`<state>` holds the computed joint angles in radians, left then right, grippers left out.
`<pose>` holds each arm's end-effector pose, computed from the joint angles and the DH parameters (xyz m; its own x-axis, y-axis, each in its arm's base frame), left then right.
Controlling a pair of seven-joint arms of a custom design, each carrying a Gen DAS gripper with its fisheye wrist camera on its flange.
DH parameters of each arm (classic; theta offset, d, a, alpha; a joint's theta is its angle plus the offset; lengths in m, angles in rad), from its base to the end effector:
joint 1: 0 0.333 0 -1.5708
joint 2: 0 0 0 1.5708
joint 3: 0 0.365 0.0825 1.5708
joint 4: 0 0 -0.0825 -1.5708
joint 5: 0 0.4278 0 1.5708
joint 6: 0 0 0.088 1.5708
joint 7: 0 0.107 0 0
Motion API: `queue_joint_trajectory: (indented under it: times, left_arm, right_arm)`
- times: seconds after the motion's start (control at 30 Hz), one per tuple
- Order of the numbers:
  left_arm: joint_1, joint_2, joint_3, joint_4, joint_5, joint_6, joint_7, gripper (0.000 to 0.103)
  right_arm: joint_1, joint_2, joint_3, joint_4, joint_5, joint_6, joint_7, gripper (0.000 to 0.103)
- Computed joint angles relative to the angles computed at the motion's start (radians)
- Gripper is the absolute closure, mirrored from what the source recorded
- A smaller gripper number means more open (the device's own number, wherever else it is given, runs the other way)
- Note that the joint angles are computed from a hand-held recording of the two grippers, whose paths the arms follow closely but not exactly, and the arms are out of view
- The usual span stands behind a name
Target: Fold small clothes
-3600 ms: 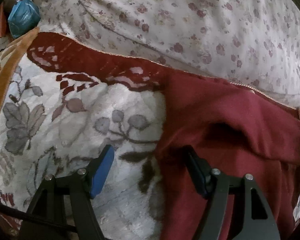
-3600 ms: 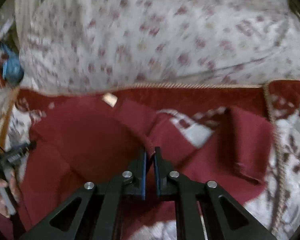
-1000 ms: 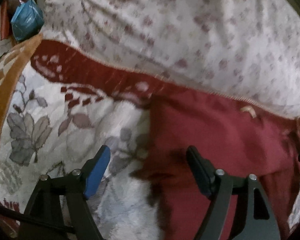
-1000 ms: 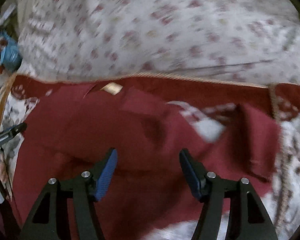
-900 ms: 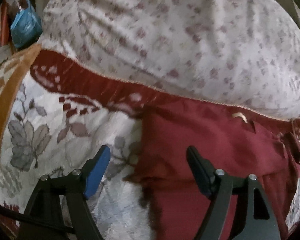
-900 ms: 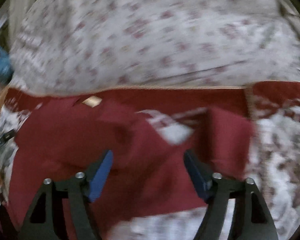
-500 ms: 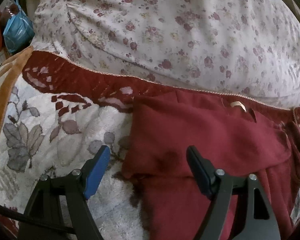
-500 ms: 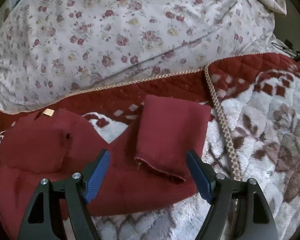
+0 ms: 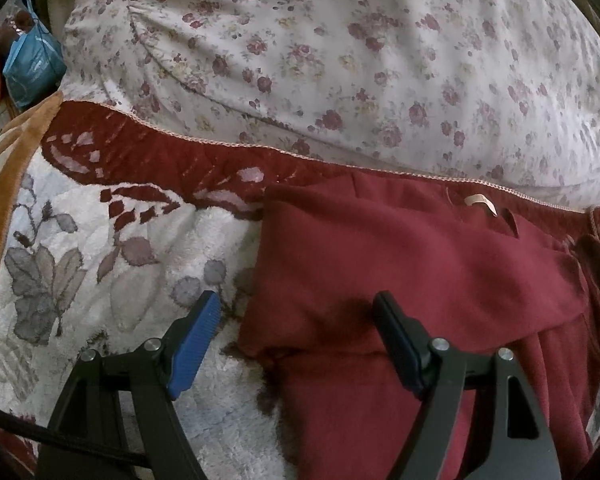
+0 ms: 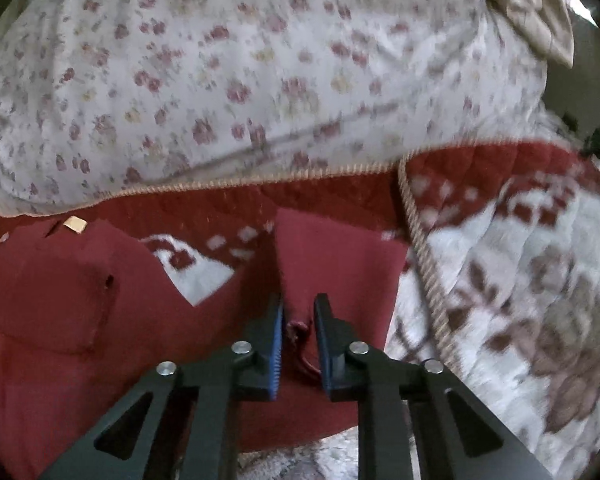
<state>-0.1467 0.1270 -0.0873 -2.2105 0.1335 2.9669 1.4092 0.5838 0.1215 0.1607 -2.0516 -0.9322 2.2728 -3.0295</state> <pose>0.6082 -0.1529 0.4125 -0.1941 -0.9809 0.0101 -0.7930 0.1508 -0.5902 0.4779 0.4098 0.4221 -0.3533 -0.9350 0.0306 -0.7111 0.2472 -0.6582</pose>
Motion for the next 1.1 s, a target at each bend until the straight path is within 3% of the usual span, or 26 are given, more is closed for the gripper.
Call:
queue_joint_trajectory:
  times: [0.13, 0.2, 0.47, 0.63, 0.67, 0.7, 0.73, 0.77, 0.93, 1.03, 1.07, 1.1]
  left_arm:
    - [0.003, -0.002, -0.002, -0.001, -0.013, -0.002, -0.001, 0.025]
    - [0.01, -0.006, -0.008, -0.004, -0.033, 0.001, 0.011, 0.025]
    - [0.015, -0.016, -0.014, -0.013, -0.064, 0.006, 0.03, 0.025]
    - [0.026, -0.025, -0.021, -0.023, -0.096, 0.009, 0.045, 0.025]
    - [0.029, -0.027, -0.024, -0.024, -0.107, 0.01, 0.052, 0.025]
    - [0.031, -0.028, -0.025, -0.024, -0.113, 0.01, 0.054, 0.025]
    - [0.033, -0.027, -0.026, -0.023, -0.121, 0.009, 0.058, 0.025]
    - [0.033, -0.026, -0.027, -0.022, -0.127, 0.007, 0.06, 0.025]
    - [0.021, -0.017, -0.016, -0.013, -0.094, -0.011, 0.036, 0.025]
    - [0.012, -0.011, -0.01, -0.007, -0.061, -0.015, 0.017, 0.025]
    - [0.009, -0.008, -0.008, -0.005, -0.051, -0.017, 0.012, 0.025]
    - [0.005, -0.006, -0.005, -0.003, -0.035, -0.02, 0.003, 0.025]
  right_arm:
    - [0.042, -0.019, 0.021, 0.039, -0.132, -0.131, -0.054, 0.087]
    - [0.053, -0.036, 0.031, 0.049, -0.172, -0.153, -0.072, 0.087]
    - [0.047, -0.103, 0.069, 0.111, -0.254, 0.015, -0.154, 0.087]
    - [0.062, -0.048, 0.069, 0.198, -0.177, -0.001, -0.303, 0.084]
    - [0.056, -0.049, 0.061, 0.189, -0.131, 0.021, -0.306, 0.065]
    - [0.048, -0.047, 0.051, 0.175, -0.089, 0.039, -0.295, 0.033]
    - [0.041, -0.046, 0.043, 0.161, -0.062, 0.048, -0.272, 0.022]
    - [0.033, -0.046, 0.034, 0.135, -0.045, 0.065, -0.239, 0.018]
    - [0.001, 0.011, 0.006, 0.089, 0.105, 0.022, -0.263, 0.026]
    - [-0.018, 0.02, -0.017, 0.045, 0.129, 0.055, -0.198, 0.041]
    - [-0.027, 0.027, -0.023, 0.034, 0.14, 0.066, -0.186, 0.05]
    - [-0.034, 0.032, -0.026, 0.027, 0.154, 0.067, -0.189, 0.065]
